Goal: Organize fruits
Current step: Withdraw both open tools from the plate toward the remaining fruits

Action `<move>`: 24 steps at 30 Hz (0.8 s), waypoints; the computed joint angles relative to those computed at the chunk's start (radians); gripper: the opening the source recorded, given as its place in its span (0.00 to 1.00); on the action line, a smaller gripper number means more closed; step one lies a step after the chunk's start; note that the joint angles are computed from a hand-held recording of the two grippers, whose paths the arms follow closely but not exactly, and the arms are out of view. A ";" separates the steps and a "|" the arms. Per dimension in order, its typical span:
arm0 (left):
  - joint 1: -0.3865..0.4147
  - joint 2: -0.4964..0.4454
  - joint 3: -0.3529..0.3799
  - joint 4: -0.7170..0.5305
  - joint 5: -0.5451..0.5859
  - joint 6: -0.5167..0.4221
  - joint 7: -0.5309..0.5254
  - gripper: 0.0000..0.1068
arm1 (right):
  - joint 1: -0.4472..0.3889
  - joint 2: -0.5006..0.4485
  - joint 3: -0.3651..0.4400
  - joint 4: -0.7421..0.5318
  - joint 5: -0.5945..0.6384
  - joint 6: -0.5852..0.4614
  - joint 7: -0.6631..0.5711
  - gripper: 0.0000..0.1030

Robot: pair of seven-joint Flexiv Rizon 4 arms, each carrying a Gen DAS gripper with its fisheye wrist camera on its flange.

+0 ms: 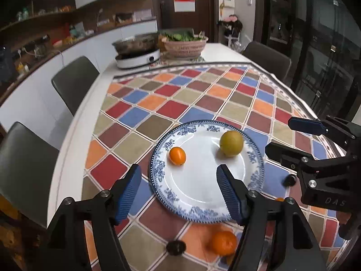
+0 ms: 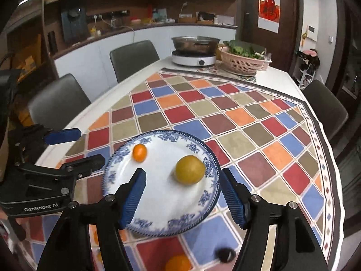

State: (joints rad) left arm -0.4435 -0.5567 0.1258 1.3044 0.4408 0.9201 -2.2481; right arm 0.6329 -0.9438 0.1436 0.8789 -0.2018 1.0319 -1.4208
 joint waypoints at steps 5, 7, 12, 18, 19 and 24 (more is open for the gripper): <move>-0.052 0.074 0.024 0.064 0.079 0.011 -0.091 0.72 | 0.011 0.116 -0.035 0.198 -0.022 0.116 0.070 0.71; -0.066 0.102 0.024 0.087 0.115 0.011 -0.125 0.75 | 0.015 0.151 -0.044 0.260 -0.044 0.153 0.101 0.72; -0.097 0.174 0.009 0.139 0.220 -0.015 -0.219 0.80 | 0.036 0.242 -0.080 0.415 -0.119 0.248 0.193 0.77; -0.105 0.253 -0.035 0.202 0.330 -0.045 -0.327 0.85 | 0.054 0.326 -0.106 0.552 -0.208 0.314 0.299 0.78; -0.105 0.265 -0.044 0.213 0.346 -0.051 -0.345 0.86 | 0.059 0.339 -0.113 0.575 -0.223 0.322 0.319 0.78; -0.092 0.318 -0.093 0.270 0.393 -0.076 -0.406 0.86 | 0.060 0.395 -0.107 0.669 -0.271 0.332 0.400 0.78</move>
State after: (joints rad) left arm -0.5351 -0.2390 0.0327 1.5740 0.8340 0.8438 -2.6543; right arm 0.6927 -0.5492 0.0365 1.5475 -0.4726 1.3638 -1.0204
